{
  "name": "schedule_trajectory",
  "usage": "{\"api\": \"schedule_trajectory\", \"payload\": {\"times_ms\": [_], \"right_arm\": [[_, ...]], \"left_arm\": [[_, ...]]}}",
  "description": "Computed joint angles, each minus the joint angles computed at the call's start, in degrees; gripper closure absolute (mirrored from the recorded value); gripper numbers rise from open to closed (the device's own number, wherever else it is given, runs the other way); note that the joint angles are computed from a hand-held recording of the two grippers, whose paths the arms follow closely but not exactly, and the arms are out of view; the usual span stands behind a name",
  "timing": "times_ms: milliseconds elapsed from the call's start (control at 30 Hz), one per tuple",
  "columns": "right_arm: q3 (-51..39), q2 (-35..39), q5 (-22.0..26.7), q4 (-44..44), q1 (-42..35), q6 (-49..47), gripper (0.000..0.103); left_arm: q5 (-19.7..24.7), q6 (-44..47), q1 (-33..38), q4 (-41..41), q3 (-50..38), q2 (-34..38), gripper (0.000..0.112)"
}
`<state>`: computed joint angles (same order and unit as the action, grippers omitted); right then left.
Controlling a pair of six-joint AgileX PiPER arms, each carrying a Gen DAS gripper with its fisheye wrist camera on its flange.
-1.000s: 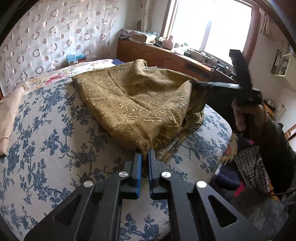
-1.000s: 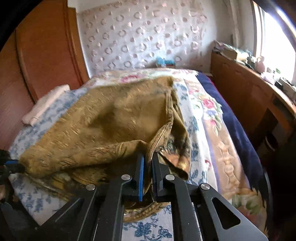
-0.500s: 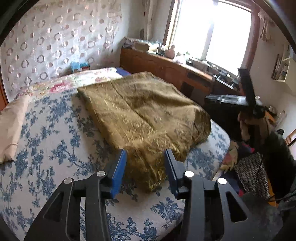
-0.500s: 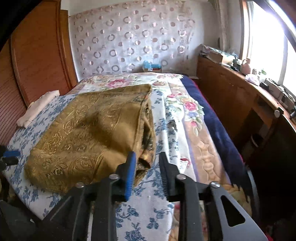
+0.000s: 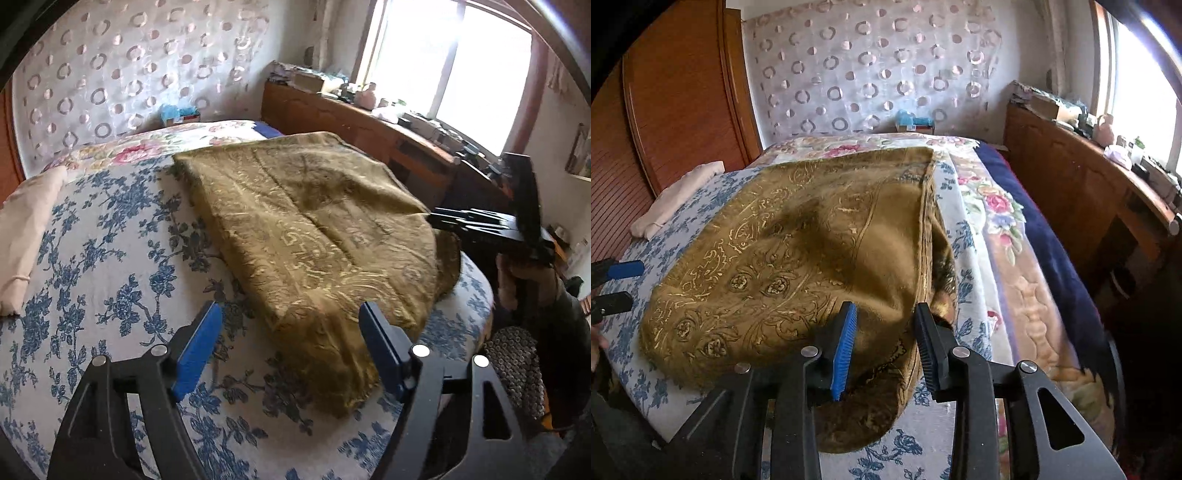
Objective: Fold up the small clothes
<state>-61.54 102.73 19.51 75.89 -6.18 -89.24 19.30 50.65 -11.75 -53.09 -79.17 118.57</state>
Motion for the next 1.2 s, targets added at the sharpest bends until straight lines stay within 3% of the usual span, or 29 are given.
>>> {"api": "schedule_trajectory", "payload": {"times_ms": [233,333,633,733,867,933,1100,1200], "right_arm": [[0.68,-1.22,-0.43,0.03,0.60,-0.23,0.069],[1.50,-1.78,-0.58,2.52,1.13,-2.68,0.052],[6.08,-4.57,-0.76,12.54,4.01,-14.34,0.041],[7.39,-5.25,-1.33,14.03,5.73,-16.53,0.040],[8.43,-5.54,-1.11,13.02,7.28,-16.41,0.039],[8.66,-5.48,-0.89,11.84,7.81,-16.39,0.039],[10.00,-6.57,0.79,10.51,8.39,-17.19,0.037],[10.88,-7.81,3.15,11.91,8.02,-19.41,0.026]], "left_arm": [[1.03,-6.49,-0.62,5.95,-2.30,2.58,0.035],[1.55,-7.03,-0.82,6.75,-2.65,2.99,0.035],[4.59,-7.03,-1.30,7.79,-3.71,4.26,0.035],[4.90,-4.59,-1.18,5.79,-2.67,3.72,0.051],[10.68,1.55,0.65,-1.13,-2.73,3.76,0.093],[12.33,3.72,1.41,-4.11,-2.40,2.99,0.102],[15.57,7.02,3.04,-10.86,-4.31,0.03,0.105],[14.92,5.63,2.31,-10.08,-7.16,-0.98,0.106]]}}
